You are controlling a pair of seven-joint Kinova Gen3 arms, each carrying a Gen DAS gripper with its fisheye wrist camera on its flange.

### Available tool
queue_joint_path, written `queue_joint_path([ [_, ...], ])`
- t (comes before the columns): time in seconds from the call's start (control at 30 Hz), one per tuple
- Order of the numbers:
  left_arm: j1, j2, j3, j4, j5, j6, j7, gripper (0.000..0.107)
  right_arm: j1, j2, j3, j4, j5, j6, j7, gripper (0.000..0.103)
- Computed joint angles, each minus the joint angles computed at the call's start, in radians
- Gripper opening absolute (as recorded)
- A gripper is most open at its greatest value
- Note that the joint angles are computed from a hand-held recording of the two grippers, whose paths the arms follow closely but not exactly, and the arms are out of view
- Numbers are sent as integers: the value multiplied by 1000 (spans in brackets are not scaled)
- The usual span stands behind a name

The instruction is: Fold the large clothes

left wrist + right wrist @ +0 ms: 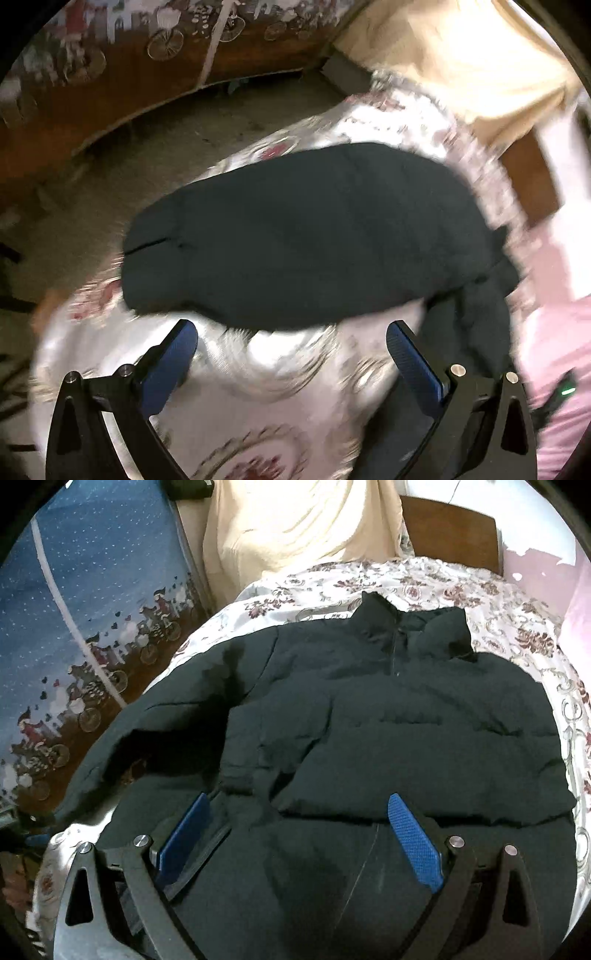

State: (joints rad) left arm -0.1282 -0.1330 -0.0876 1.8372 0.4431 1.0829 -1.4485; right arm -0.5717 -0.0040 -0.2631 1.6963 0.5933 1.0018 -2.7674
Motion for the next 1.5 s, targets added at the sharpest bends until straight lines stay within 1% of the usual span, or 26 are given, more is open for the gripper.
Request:
queue_joint_path([
  [0.1, 100, 12, -139, 45, 122, -43, -24, 103, -9, 35, 4, -9, 63, 18, -44, 95],
  [0.17, 103, 6, -176, 79, 203, -48, -61, 103, -20, 62, 16, -13, 108, 36, -85, 95],
  [0.2, 76, -4, -167, 96, 237, -49, -86, 103, -23, 69, 25, -13, 120, 38, -94, 95],
  [0.27, 0, -53, -118, 136, 293, -48, -107, 103, -27, 88, 41, -16, 140, 34, -102, 95],
  [0.33, -52, -71, -100, 158, 350, -13, -117, 103, -28, 110, 57, -22, 150, 21, -95, 95],
  [0.43, -59, -63, -118, 182, 425, 33, -148, 103, -26, 157, 83, -44, 136, 2, -65, 95],
  [0.47, -48, -42, -118, 191, 456, 33, -167, 103, -31, 169, 91, -46, 134, -2, -67, 95],
  [0.53, -3, -8, -140, 197, 472, 17, -164, 103, -44, 186, 106, -36, 133, -14, -82, 95],
  [0.57, 2, 6, -124, 196, 465, -10, -139, 103, -53, 189, 111, -24, 143, -19, -92, 96],
  [0.63, 28, 11, -104, 199, 447, -91, -63, 103, -77, 188, 116, 12, 182, -40, -131, 101],
  [0.67, 26, 11, -78, 195, 434, -132, -22, 103, -87, 187, 117, 22, 199, -41, -151, 101],
  [0.73, -26, 9, 8, 190, 399, -192, 59, 103, -97, 191, 118, 30, 216, -36, -167, 102],
  [0.83, -143, -6, 147, 192, 351, -255, 181, 102, -100, 210, 120, 18, 210, -21, -150, 102],
  [0.9, -207, -23, 232, 186, 299, -293, 263, 91, -100, 204, 125, 29, 213, -36, -158, 102],
  [0.93, -215, -26, 253, 180, 264, -305, 303, 76, -99, 197, 126, 40, 215, -48, -165, 102],
  [0.97, -208, -26, 255, 173, 232, -309, 344, 61, -95, 191, 127, 50, 218, -60, -170, 102],
  [1.0, -182, -22, 238, 170, 205, -321, 385, 53, -93, 187, 127, 58, 220, -73, -177, 102],
  [1.07, -94, -15, 162, 176, 157, -343, 459, 23, -84, 182, 126, 68, 220, -91, -180, 102],
  [1.1, -68, -24, 134, 197, 155, -370, 489, 18, -82, 179, 126, 71, 220, -98, -181, 102],
  [1.13, -48, -36, 124, 211, 138, -403, 530, 14, -79, 178, 125, 74, 221, -103, -183, 102],
  [1.17, -47, -48, 132, 214, 104, -425, 569, 11, -76, 175, 125, 79, 222, -112, -186, 102],
  [1.2, -64, -56, 159, 206, 63, -431, 602, 10, -73, 170, 125, 86, 223, -122, -190, 102],
  [1.33, -202, -93, 344, 148, -100, -439, 703, 7, -63, 160, 122, 103, 229, -149, -203, 102],
  [1.4, -267, -118, 437, 104, -181, -440, 724, 7, -70, 155, 124, 113, 244, -159, -227, 102],
  [1.47, -317, -125, 522, 42, -262, -442, 740, 6, -63, 122, 120, 157, 288, -206, -292, 102],
  [1.5, -327, -123, 543, 11, -289, -444, 733, 6, -51, 90, 122, 183, 294, -246, -315, 102],
])
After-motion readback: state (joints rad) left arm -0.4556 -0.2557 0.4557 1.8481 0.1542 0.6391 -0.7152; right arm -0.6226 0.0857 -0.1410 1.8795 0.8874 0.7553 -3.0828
